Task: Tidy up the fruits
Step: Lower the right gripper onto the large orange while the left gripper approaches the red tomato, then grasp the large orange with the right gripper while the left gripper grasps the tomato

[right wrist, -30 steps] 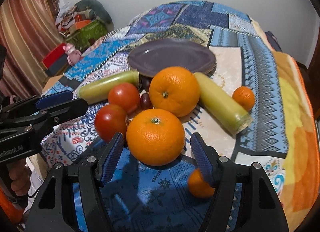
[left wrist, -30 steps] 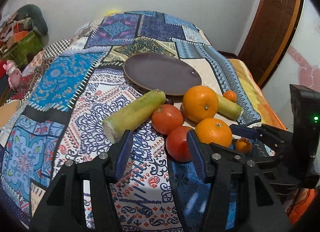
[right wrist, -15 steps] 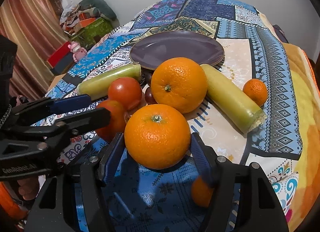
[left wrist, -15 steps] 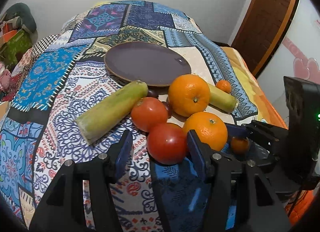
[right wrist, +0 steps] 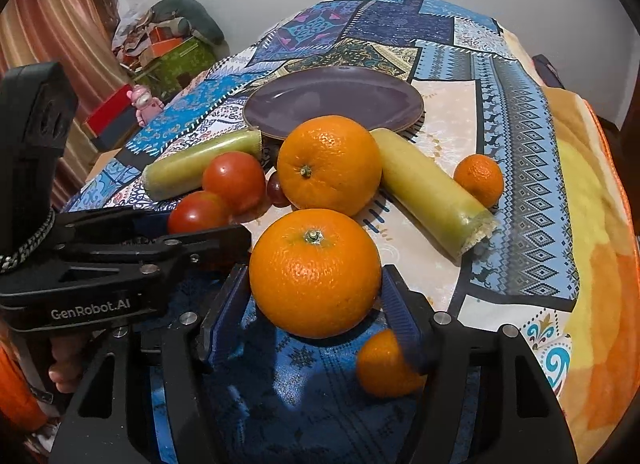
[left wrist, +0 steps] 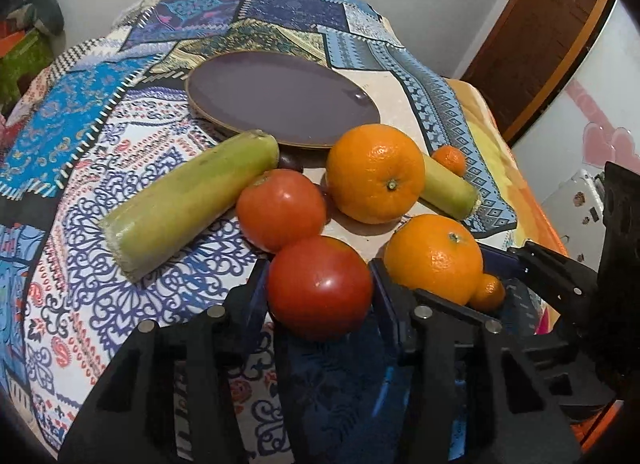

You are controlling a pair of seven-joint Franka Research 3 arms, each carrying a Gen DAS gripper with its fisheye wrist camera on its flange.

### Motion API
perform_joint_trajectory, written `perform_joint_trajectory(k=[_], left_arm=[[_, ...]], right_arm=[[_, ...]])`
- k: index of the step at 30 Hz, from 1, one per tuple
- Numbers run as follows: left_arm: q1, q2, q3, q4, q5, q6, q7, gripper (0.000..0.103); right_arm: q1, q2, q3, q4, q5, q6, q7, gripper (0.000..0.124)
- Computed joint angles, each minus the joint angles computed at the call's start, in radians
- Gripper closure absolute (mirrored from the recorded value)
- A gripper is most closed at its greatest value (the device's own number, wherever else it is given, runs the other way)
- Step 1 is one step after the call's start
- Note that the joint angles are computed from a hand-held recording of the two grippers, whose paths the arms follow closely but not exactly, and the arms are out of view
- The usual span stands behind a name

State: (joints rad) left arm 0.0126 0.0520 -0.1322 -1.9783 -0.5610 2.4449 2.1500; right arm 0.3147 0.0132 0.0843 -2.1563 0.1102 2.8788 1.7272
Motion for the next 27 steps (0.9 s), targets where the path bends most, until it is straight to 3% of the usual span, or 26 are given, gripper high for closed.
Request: perform_joint_trajectory(k=[6,11,27], left_arm=[[0.001,-0.038,0.008,-0.026,0.008,0.020,0.008,0.055],[-0.008,-0.077,0.027,-0.035,-0.034,0.040,0.045,0.055],[-0.011,-0.025,0.029,0.115,-0.070,0.145,0.053,0.055]], right_arm=[[0.001,-0.008,0.002,-0.005,0.038,0.009,-0.008,0.062],[-0.005,-0.026,0.002,-0.010,-0.029,0.035,0.052,0.062],[-0.049,-0.002,-0.015,0.117,-0.406,0.133,0.305,0.062]])
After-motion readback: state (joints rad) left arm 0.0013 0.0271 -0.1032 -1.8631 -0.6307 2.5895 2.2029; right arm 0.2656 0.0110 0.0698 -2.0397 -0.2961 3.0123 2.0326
